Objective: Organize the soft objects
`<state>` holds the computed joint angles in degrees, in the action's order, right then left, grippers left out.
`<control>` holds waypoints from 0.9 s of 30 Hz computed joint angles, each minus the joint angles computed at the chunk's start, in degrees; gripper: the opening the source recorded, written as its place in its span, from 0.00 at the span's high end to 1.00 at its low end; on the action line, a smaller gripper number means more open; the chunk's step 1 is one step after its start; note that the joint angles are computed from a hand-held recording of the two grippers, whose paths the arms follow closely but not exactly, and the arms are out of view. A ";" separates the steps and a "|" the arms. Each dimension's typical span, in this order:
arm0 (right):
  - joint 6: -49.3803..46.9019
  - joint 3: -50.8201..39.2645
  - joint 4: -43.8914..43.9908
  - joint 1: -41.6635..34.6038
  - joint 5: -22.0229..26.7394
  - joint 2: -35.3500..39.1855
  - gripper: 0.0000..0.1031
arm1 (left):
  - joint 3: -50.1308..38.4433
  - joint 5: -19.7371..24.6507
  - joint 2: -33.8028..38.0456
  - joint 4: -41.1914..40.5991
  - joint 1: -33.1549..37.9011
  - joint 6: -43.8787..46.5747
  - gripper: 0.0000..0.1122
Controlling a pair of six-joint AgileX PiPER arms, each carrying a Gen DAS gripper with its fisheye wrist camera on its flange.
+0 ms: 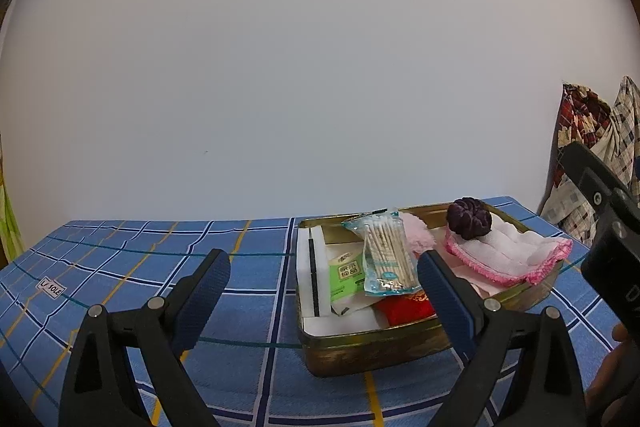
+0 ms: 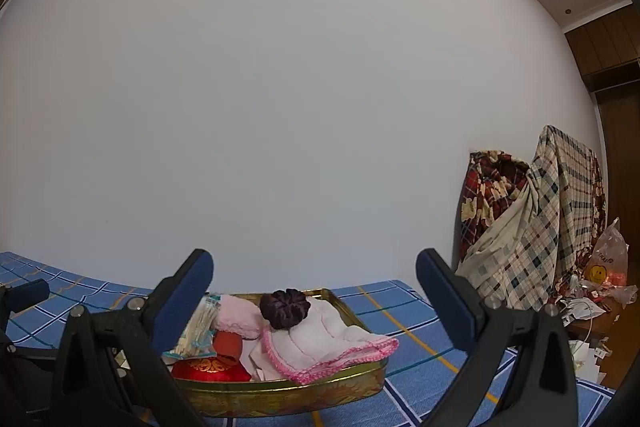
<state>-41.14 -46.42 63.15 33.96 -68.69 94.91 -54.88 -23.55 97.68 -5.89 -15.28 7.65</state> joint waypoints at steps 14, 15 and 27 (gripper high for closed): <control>0.27 0.38 -0.55 -0.83 1.34 -0.64 0.00 | 0.18 0.04 -0.18 1.10 0.31 -0.63 0.14; 0.27 0.38 -0.55 -0.83 1.34 -0.64 0.00 | 0.18 0.04 -0.18 1.10 0.31 -0.63 0.14; 0.67 0.64 -0.93 -1.12 1.54 -0.73 0.00 | 0.07 0.13 -0.15 0.32 0.07 0.07 0.14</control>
<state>-40.47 -45.79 62.21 32.83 -67.15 94.18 -54.81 -23.42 97.53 -5.57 -15.21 7.72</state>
